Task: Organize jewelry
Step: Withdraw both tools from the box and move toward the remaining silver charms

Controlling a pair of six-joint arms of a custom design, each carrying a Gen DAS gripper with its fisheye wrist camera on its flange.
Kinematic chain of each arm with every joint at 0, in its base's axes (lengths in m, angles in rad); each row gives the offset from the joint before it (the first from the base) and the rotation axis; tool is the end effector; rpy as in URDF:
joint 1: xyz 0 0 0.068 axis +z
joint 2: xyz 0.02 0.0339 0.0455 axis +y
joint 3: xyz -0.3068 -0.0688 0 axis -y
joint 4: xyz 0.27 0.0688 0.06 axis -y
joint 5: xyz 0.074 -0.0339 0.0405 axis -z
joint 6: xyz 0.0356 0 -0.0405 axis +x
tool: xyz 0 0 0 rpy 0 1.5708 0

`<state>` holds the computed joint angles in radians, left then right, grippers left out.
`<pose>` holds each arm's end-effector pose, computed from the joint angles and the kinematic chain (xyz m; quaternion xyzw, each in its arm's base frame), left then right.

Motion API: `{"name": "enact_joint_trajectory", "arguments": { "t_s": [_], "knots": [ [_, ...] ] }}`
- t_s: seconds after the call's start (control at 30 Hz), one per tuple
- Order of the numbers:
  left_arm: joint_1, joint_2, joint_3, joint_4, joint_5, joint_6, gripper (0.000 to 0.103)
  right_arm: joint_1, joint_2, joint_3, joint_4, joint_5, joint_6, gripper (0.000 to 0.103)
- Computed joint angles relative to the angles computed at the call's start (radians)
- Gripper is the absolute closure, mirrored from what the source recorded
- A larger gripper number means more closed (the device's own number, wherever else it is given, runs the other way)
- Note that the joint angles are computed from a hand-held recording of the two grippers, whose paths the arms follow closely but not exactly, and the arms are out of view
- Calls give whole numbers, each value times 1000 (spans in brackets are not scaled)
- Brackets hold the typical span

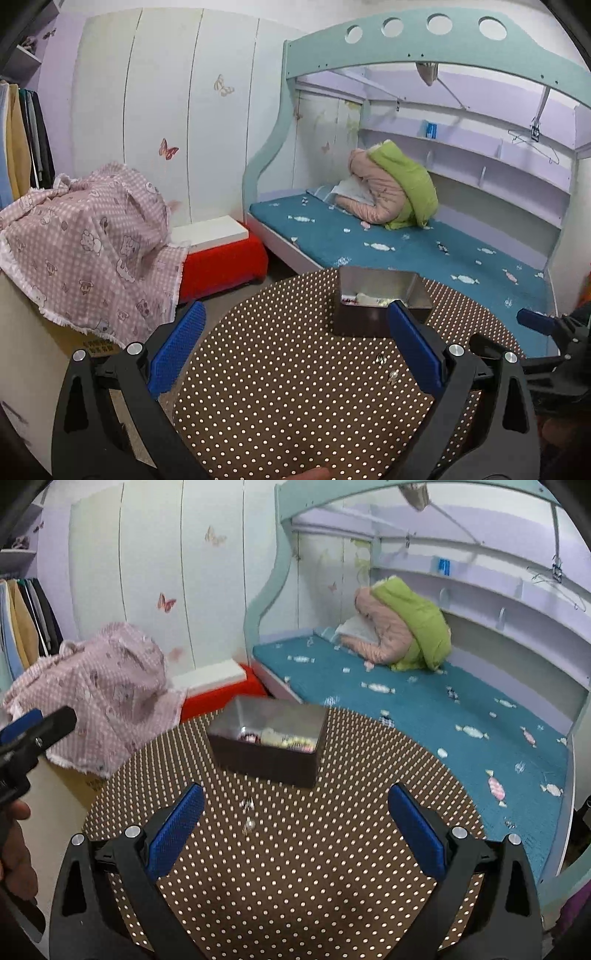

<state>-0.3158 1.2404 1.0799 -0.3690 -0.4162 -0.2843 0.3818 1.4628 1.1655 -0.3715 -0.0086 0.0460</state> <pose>0.2788 -0.0759 0.3660 -0.0894 0.8503 0.0274 0.5179 0.3234 0.1302 0.3288 -0.1522 0.8870 0.0963 0.4251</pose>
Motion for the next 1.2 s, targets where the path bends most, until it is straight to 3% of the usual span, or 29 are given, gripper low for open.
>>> {"name": "enact_joint_trajectory", "arguments": {
  "t_s": [0.37, 0.53, 0.8, 0.93, 1.2],
  "knots": [
    [54, 87, -45, 23, 68, -18, 5, 26, 208, 75, -46, -69, -1, 12],
    [70, 134, -46, 28, 95, -16, 5, 36, 297, 133, -82, -100, -17, 46],
    [88, 197, -31, 44, 115, -17, 5, 47, 312, 112, -45, -123, -54, 69],
    [84, 224, -18, 46, 119, -16, 5, 56, 303, 78, -1, -111, -91, 91],
    [62, 278, 12, 48, 121, -6, 5, 9, 290, 54, 16, -149, -107, 91]
  ]
}}
